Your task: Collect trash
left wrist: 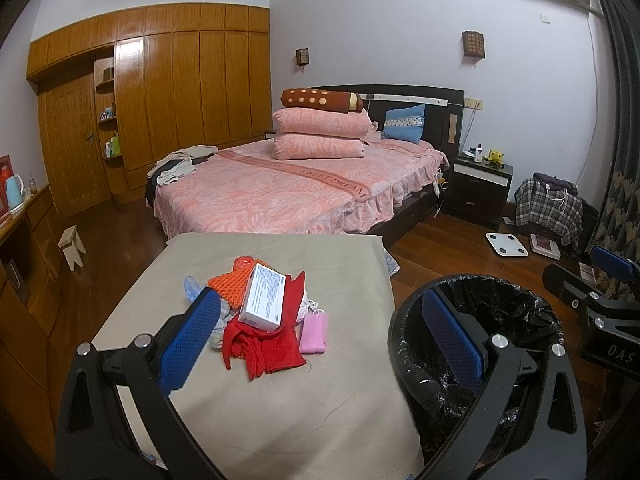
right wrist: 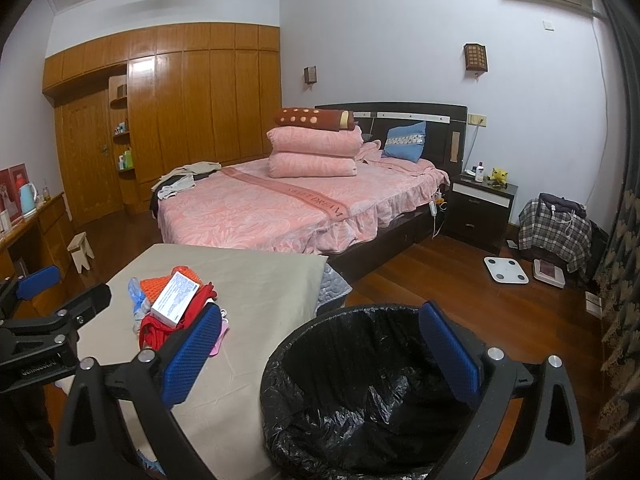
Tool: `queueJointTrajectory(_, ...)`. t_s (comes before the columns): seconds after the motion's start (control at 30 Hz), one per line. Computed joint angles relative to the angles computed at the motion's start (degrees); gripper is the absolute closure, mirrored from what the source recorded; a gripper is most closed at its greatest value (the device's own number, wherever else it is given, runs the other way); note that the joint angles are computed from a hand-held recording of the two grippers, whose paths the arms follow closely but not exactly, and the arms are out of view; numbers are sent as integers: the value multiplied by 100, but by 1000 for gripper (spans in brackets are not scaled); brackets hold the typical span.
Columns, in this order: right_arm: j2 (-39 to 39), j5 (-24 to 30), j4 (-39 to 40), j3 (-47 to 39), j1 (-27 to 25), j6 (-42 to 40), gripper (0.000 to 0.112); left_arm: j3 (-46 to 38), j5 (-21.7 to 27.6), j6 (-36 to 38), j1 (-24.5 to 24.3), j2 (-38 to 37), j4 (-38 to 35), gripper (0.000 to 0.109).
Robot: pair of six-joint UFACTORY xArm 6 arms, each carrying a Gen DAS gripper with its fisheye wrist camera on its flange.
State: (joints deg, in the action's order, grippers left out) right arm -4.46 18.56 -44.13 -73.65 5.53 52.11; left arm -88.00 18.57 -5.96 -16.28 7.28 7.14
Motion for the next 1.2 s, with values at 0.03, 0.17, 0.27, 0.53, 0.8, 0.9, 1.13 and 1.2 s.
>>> queueJointTrajectory(0.03,-3,1,-12,5,8,18,15,-5,1,6,-1,4,-7,10)
queueJointTrajectory(0.17,53,-21,-111,-5,13,123,15,-5,6,6,-2,5,-8,10)
queueJointTrajectory(0.27,52,-12,-85,-6,15,98,15,-5,4,-4,-2,7,4,10)
queueJointTrajectory(0.53,183,-73,-443,63,104,523,15,304,-185,379,138,-90,-358,10)
queueJointTrajectory(0.8,379,-16,198,-188,118,-96,15,364,-240,541,256,13,-519,10)
queueJointTrajectory(0.9,542,6,380,-361,163,-300,15,381,-240,565,304,34,-544,10)
queueJointTrajectory(1.13,1272,6,993,-1099,306,-890,15,-65,-144,734,561,472,-783,10)
queueJointTrajectory(1.2,1591,36,1222,-1427,372,-1107,15,-234,-112,413,714,657,-438,10)
